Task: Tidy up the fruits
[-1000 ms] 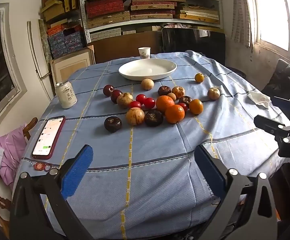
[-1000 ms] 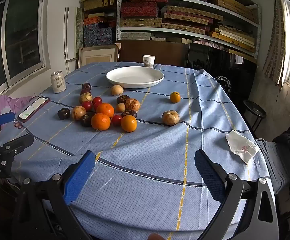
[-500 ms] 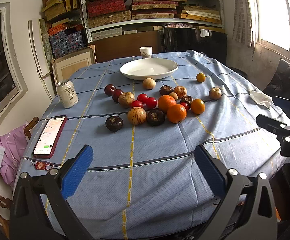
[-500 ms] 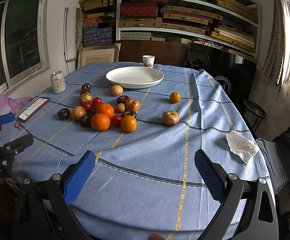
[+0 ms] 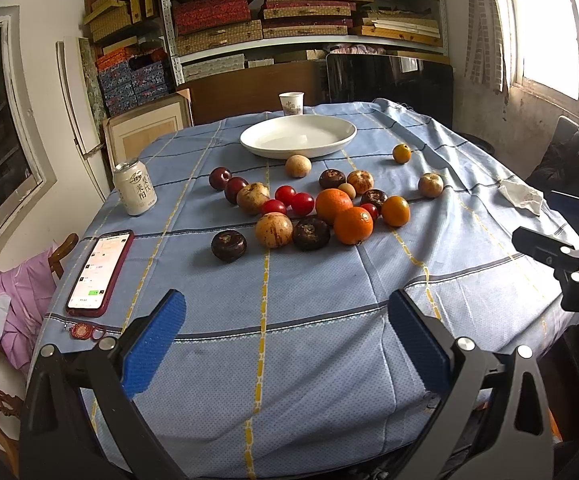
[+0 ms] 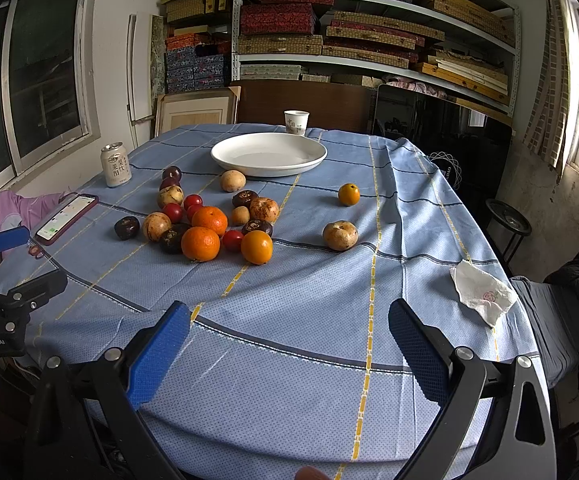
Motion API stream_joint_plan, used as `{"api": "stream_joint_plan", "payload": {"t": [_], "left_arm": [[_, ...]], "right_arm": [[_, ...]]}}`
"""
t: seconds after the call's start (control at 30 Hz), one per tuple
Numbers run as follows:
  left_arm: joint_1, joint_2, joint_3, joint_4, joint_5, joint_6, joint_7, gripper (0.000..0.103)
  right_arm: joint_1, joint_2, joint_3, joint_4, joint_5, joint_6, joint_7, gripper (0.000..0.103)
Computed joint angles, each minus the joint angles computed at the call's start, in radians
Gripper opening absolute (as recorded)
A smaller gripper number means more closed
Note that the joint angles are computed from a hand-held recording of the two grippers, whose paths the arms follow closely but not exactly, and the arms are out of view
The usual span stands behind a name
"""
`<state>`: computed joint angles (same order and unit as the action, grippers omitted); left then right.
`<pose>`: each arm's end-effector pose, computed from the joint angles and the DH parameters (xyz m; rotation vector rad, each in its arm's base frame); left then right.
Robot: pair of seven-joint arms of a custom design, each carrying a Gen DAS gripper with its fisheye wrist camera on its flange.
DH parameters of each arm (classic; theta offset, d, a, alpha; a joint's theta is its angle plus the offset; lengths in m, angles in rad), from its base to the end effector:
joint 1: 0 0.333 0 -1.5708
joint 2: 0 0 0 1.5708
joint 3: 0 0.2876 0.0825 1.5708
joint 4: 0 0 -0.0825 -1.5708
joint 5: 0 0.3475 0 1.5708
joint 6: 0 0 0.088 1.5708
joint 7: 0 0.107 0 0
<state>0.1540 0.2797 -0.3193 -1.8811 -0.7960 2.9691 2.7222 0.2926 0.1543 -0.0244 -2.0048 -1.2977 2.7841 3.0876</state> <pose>0.6203 -0.0372 0.4382 -1.2048 2.1108 -0.9162 0.5441 0.1950 0.4175 -1.5783 1.7978 -0.9327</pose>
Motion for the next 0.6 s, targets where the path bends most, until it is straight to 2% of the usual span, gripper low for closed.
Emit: {"api": "stream_joint_plan", "payload": {"t": [0.6], "left_arm": [[0.006, 0.006, -0.005, 0.001, 0.010, 0.007, -0.003, 0.099]], "right_arm": [[0.001, -0.002, 0.001, -0.002, 0.002, 0.000, 0.000, 0.100]]}}
